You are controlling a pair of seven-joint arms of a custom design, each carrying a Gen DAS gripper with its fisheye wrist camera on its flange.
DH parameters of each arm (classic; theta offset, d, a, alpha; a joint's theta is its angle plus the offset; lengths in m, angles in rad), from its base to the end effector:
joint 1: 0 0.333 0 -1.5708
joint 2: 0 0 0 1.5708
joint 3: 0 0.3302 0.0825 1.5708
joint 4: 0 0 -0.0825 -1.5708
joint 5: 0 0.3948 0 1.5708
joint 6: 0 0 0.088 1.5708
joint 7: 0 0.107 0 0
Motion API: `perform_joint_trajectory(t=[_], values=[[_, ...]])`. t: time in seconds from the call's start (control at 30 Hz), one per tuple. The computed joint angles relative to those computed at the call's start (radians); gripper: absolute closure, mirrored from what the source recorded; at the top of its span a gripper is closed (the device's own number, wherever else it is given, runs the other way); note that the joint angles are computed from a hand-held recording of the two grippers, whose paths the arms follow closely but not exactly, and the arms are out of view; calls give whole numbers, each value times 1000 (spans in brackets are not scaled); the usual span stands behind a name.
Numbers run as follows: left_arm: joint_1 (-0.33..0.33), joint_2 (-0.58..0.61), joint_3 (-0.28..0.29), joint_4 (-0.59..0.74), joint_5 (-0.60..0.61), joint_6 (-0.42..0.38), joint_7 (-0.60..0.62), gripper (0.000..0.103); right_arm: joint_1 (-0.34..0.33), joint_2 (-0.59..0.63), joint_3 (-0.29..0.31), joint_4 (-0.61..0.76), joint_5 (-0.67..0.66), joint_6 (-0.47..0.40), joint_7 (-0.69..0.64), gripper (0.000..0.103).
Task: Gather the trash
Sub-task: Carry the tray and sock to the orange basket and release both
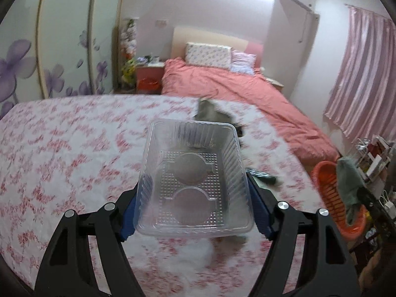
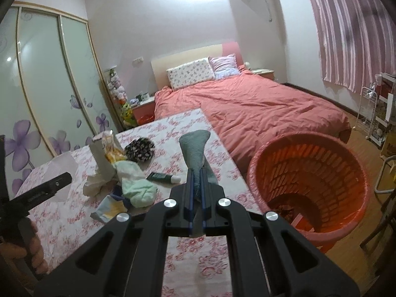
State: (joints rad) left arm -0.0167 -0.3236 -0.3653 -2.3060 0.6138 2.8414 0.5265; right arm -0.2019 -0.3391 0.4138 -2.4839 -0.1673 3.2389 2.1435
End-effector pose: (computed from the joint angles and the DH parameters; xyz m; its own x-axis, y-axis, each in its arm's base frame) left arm 0.4540 -0.2339 0.5629 0.0438 -0.9890 0.1411 -0.5963 -0.1392 -0.7906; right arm 0.4676 0.1352 0.5378 0.0067 -0.9739 -0.2270 -0.4956 0.1939 -0.8466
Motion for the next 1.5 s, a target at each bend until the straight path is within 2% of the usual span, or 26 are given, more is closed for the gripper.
perform_joint_trajectory(t=[0.13, 0.3, 0.57, 0.7, 0.87, 1.03, 1.2, 1.43, 1.5], values=[[-26, 7, -4, 21, -9, 44, 34, 29, -115, -52, 81, -24, 6, 21, 31, 97], [-57, 41, -14, 62, -30, 94, 90, 29, -193, -114, 120, -55, 40, 50, 35, 97], [-139, 175, -28, 188, -43, 157, 193, 29, -234, -181, 89, -98, 132, 90, 2, 97], [-214, 252, -1, 254, -76, 183, 270, 29, -237, -181, 56, -112, 170, 104, -23, 97], [-301, 345, 37, 325, -164, 204, 420, 29, -268, -168, 52, -114, 211, 118, -59, 98], [-359, 409, 52, 374, -280, 201, 554, 29, -254, -121, 13, -108, 252, 137, -102, 97], [-390, 463, 52, 422, -377, 176, 673, 29, -229, -63, -27, -94, 301, 148, -150, 98], [-410, 548, 41, 507, -494, 138, 801, 29, -136, 28, -128, -58, 352, 163, -227, 97], [-424, 572, 51, 534, -499, 123, 809, 29, -86, 64, -183, -43, 358, 164, -239, 97]])
